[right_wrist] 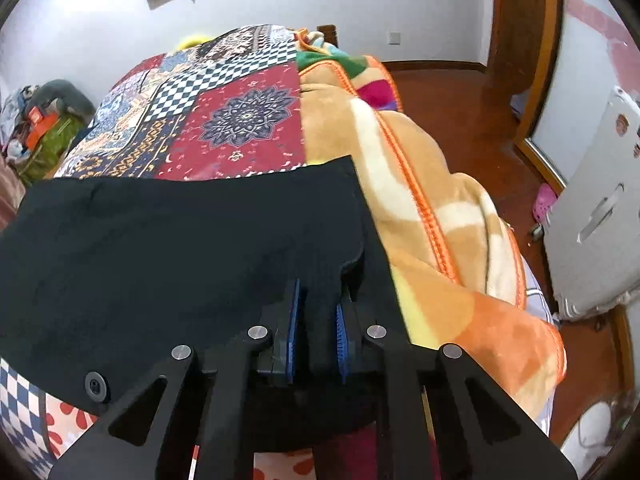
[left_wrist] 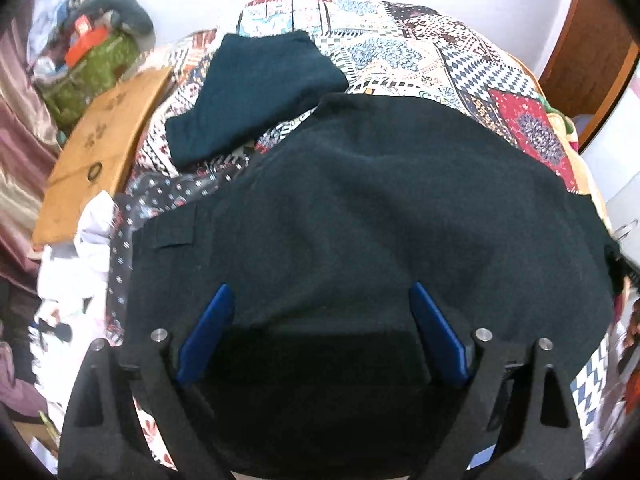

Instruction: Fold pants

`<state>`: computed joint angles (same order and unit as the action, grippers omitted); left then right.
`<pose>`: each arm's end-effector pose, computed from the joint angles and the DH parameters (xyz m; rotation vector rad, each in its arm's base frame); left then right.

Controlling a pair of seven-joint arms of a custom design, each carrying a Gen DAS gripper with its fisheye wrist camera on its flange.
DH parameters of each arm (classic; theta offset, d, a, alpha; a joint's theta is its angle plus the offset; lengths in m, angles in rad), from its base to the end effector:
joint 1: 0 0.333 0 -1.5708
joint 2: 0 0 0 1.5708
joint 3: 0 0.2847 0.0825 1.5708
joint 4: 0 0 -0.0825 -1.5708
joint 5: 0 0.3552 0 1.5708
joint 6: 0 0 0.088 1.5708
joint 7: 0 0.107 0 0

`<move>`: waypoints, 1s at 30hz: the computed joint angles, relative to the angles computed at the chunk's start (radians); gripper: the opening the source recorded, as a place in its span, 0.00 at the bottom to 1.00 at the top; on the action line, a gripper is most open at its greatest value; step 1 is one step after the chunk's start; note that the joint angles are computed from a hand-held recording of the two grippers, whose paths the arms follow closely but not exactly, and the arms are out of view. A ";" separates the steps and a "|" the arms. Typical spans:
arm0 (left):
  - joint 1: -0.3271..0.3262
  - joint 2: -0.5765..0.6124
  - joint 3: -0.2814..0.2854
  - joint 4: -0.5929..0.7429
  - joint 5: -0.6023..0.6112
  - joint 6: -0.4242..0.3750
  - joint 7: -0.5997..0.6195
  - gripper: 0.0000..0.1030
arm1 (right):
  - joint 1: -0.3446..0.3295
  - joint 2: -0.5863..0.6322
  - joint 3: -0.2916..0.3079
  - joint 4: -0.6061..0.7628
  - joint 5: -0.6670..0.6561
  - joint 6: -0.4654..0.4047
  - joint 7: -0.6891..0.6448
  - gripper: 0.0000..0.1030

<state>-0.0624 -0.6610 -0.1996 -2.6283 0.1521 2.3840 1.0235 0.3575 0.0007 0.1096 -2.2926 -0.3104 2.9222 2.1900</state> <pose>0.3624 -0.0984 0.4806 -2.1267 1.7178 -0.3799 0.4698 0.2584 0.4076 -1.9136 1.6810 -0.4016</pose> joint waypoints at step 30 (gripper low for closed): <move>-0.025 0.067 0.012 0.120 0.015 -0.024 0.114 0.92 | -0.071 -0.078 -0.032 0.020 -0.073 -0.185 -0.004 0.11</move>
